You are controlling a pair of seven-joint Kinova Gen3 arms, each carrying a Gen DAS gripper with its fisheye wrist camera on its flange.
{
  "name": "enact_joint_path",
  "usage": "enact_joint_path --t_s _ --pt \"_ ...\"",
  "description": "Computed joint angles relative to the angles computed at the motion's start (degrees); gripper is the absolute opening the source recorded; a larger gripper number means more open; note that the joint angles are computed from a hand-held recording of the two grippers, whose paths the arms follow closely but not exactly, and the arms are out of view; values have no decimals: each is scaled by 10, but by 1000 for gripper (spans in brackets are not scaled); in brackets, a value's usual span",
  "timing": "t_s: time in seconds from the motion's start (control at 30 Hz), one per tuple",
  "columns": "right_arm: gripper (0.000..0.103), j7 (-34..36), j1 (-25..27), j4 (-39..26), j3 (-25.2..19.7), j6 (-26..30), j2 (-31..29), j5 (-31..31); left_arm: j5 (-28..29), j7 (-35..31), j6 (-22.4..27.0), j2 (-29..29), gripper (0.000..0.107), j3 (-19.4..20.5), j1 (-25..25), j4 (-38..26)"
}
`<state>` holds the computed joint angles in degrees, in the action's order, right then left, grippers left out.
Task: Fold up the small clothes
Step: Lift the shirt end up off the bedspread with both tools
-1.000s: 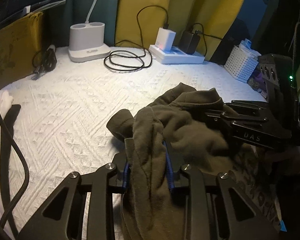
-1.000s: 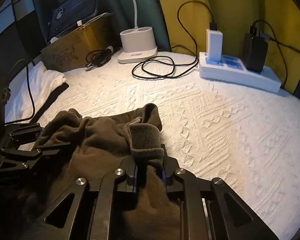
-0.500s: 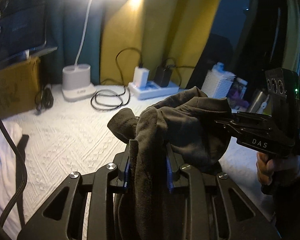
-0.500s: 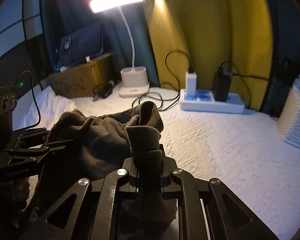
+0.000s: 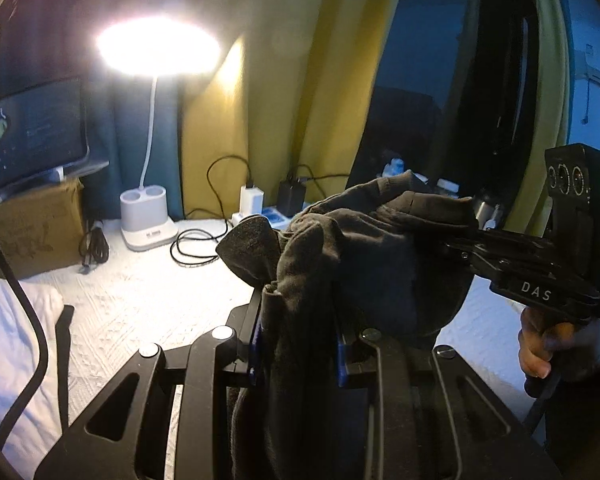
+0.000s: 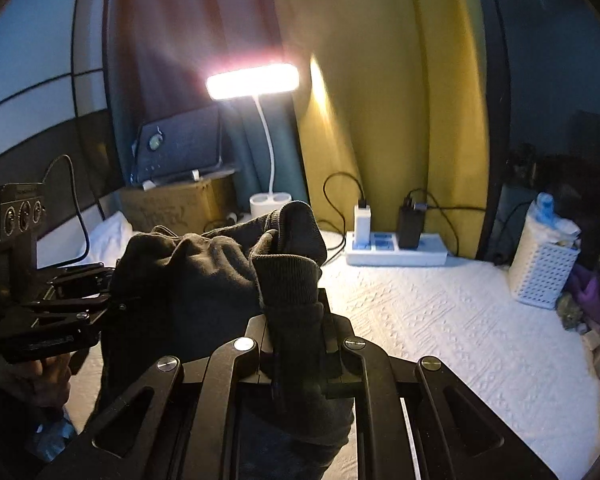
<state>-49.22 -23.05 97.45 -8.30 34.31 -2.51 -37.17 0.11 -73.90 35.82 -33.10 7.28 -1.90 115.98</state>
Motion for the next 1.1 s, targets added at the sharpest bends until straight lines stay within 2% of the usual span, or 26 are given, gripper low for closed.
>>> enact_joint_path --t_s 0.2,0.53,0.83,1.1 --pt "13 13 -10 22 17 -6 -53 -15 -12 4 13 -27 25 25 -8 -17" --pt "13 10 -65 39 52 -31 -137 -4 -25 2 28 -76 24 54 -20 -48" --pt "13 -36 -123 35 48 -61 -191 51 -31 -14 46 -123 23 48 -34 -75" --pt "13 -73 -175 28 33 -85 -201 95 -39 -37 79 -165 23 30 -55 -92"
